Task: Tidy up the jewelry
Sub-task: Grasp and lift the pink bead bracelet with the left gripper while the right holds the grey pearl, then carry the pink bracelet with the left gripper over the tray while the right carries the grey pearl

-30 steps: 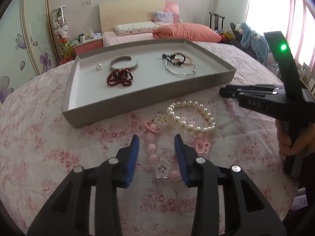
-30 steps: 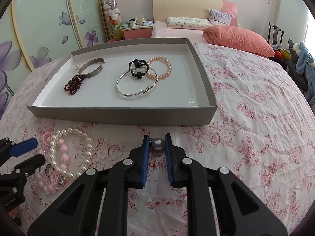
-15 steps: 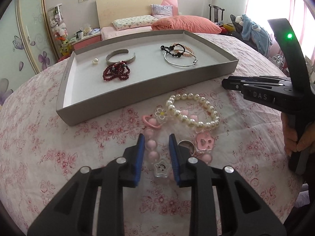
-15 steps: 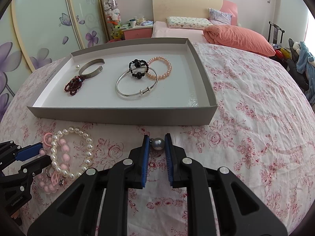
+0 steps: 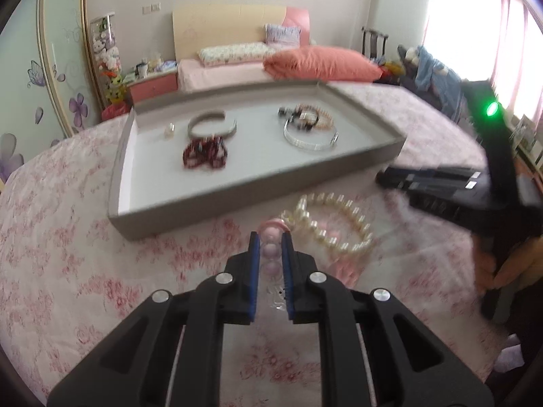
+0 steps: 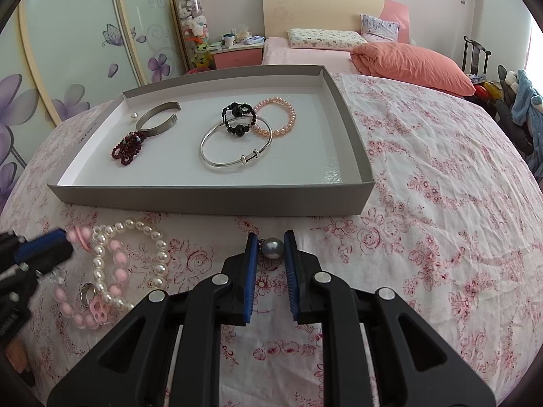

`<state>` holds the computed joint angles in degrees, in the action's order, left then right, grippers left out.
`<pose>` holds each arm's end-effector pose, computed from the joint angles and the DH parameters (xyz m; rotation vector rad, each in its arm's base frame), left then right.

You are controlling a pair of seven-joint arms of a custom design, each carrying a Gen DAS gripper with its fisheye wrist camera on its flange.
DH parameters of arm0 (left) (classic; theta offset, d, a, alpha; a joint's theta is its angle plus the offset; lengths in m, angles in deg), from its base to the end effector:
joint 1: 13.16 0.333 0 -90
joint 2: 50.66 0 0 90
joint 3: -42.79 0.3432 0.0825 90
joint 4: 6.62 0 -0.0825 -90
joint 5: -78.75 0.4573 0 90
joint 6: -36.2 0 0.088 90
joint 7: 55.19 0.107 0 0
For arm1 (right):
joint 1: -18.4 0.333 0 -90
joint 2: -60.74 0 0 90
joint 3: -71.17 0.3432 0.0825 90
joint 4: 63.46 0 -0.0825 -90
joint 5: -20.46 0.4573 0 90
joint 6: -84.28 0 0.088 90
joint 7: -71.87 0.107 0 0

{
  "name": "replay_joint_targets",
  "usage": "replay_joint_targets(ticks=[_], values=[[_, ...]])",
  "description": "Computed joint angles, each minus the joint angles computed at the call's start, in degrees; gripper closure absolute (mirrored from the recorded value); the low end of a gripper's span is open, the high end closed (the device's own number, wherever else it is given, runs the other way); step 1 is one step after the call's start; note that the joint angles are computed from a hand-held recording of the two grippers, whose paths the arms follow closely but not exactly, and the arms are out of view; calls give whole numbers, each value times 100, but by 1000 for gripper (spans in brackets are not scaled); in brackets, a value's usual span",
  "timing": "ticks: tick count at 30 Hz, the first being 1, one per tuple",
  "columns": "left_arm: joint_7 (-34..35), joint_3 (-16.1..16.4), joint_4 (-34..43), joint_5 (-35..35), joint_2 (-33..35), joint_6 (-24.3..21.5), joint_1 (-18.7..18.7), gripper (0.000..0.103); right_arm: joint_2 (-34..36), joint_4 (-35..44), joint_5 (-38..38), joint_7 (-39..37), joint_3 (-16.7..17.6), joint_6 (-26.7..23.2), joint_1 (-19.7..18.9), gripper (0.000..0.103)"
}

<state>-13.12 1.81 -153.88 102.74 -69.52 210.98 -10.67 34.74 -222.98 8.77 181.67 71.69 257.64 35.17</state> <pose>0.3858 -0.3492 0.4017 -1.5388 2.0741 -0.8922 0.4225 0.1473 0.3956 -1.9088 1.6405 -0.5182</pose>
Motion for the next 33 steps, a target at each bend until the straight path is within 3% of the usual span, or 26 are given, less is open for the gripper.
replay_joint_targets(ticks=[6, 18, 27, 33], values=[[62, -180, -119, -255, -269, 626, 180, 90, -1, 0, 11, -8, -1, 0, 2, 86], [445, -503, -304, -1265, -542, 1306, 446, 90, 1, 3, -1, -4, 20, -2, -20, 86], [596, -824, -527, -2208, -936, 1456, 692, 90, -55, -47, -21, 27, 27, 65, -36, 86], [746, -1154, -639, -2781, -1346, 1334, 947, 90, -227, -187, -361, 349, 510, 393, -483, 86]])
